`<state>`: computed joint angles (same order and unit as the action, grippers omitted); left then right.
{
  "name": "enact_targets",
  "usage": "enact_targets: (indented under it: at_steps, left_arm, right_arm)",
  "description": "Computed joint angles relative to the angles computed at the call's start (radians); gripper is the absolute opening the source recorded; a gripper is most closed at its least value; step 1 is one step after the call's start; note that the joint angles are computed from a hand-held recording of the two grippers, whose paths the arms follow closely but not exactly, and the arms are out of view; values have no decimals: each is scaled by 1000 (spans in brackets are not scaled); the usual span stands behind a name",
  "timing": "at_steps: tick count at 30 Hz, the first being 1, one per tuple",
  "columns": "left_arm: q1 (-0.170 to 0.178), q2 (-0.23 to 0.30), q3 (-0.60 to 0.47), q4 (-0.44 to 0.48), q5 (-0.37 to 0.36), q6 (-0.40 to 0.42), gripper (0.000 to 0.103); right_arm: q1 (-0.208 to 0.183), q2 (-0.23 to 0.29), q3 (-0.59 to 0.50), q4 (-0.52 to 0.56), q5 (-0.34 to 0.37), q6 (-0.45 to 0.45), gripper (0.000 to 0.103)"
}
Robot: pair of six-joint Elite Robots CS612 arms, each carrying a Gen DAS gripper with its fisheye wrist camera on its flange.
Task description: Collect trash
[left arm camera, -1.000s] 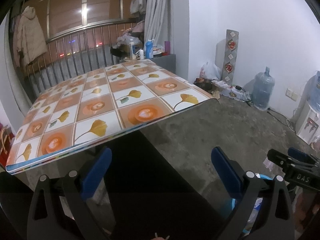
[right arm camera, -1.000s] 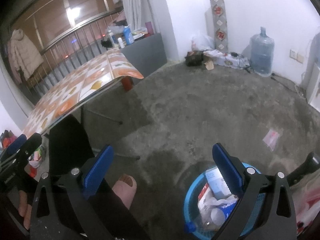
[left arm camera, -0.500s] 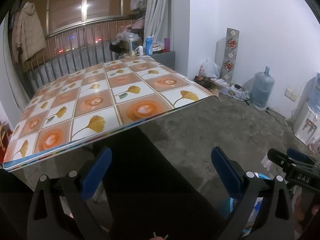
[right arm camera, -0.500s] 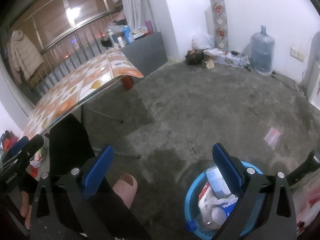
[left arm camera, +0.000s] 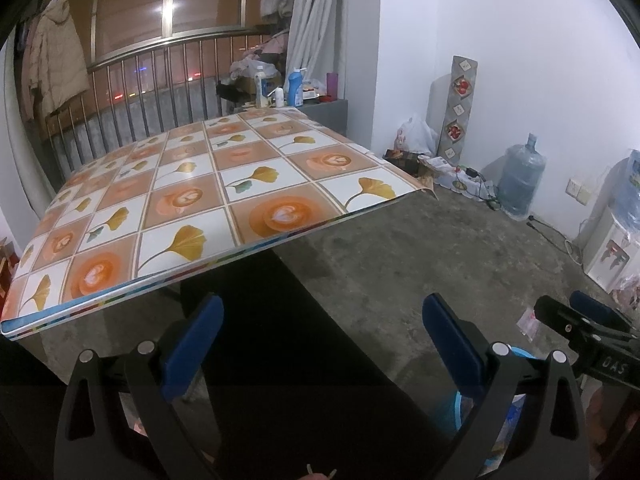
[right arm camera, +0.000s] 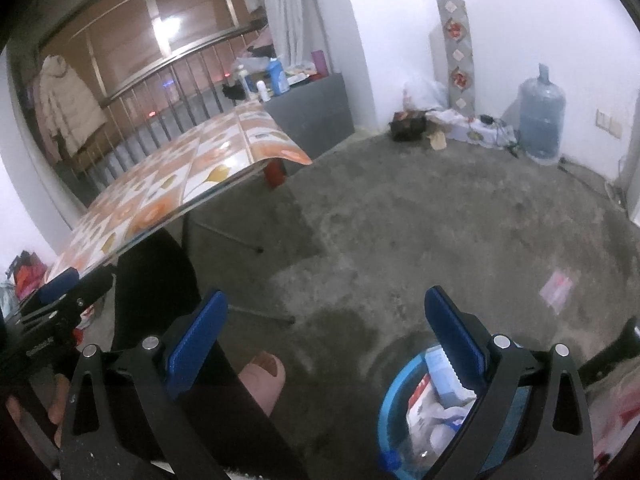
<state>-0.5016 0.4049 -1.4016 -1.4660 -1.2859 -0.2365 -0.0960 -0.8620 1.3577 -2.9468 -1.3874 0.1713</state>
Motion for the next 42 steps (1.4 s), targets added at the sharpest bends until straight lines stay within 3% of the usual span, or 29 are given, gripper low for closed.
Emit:
enact_targets:
  at_steps: [42]
  left_arm:
    - [-6,5,-8,-34,19,28,98]
  right_arm:
    - [2,-5,23,-46,-8,6,95]
